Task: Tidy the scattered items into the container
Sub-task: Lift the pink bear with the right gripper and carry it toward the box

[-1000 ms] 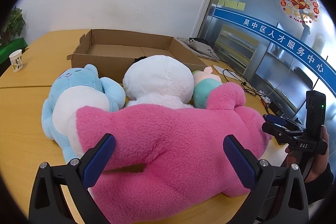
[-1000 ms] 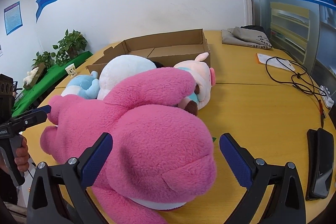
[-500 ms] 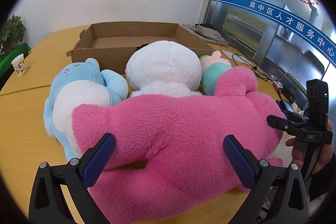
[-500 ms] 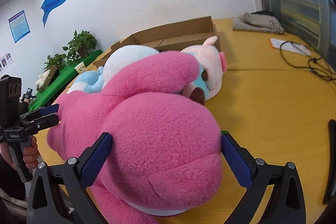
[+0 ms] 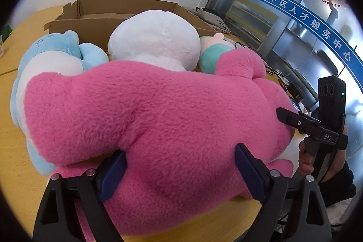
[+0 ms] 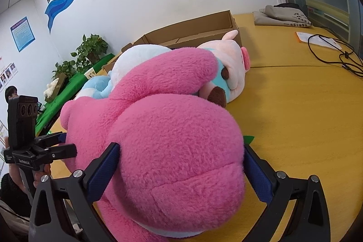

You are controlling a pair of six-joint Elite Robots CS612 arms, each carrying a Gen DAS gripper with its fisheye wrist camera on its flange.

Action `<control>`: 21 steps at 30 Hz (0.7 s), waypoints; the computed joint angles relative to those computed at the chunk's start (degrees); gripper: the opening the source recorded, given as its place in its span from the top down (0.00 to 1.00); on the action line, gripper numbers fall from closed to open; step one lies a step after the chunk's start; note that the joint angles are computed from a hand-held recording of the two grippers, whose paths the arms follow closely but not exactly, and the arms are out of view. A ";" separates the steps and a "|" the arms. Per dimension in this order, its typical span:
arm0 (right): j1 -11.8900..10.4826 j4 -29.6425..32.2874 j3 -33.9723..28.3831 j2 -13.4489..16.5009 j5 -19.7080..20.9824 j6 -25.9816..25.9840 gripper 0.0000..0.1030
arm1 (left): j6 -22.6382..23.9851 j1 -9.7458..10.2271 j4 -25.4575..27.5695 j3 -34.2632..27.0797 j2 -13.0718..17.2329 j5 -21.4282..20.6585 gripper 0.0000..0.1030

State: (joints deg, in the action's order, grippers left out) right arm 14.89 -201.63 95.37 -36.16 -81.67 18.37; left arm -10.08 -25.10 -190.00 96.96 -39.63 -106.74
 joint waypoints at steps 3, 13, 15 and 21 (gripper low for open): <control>-0.37 -0.28 -0.05 0.33 1.57 1.83 0.00 | -1.51 0.60 -0.64 -0.01 0.13 -1.64 0.24; 0.26 0.44 0.91 -0.75 -1.65 -2.80 0.00 | -2.22 1.03 -5.32 1.15 0.43 -3.46 0.39; 0.19 0.63 1.21 -0.97 -1.57 -3.02 0.01 | -2.24 1.05 -4.97 0.93 0.49 -3.33 0.36; 0.99 1.66 0.62 -1.00 -3.96 -2.91 0.08 | -2.79 0.74 -6.16 0.82 0.90 -1.69 0.28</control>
State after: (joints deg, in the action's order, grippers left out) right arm 15.88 -199.98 95.99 -37.16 -85.63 15.46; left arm -12.87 -24.36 -196.16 97.78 -38.73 -108.43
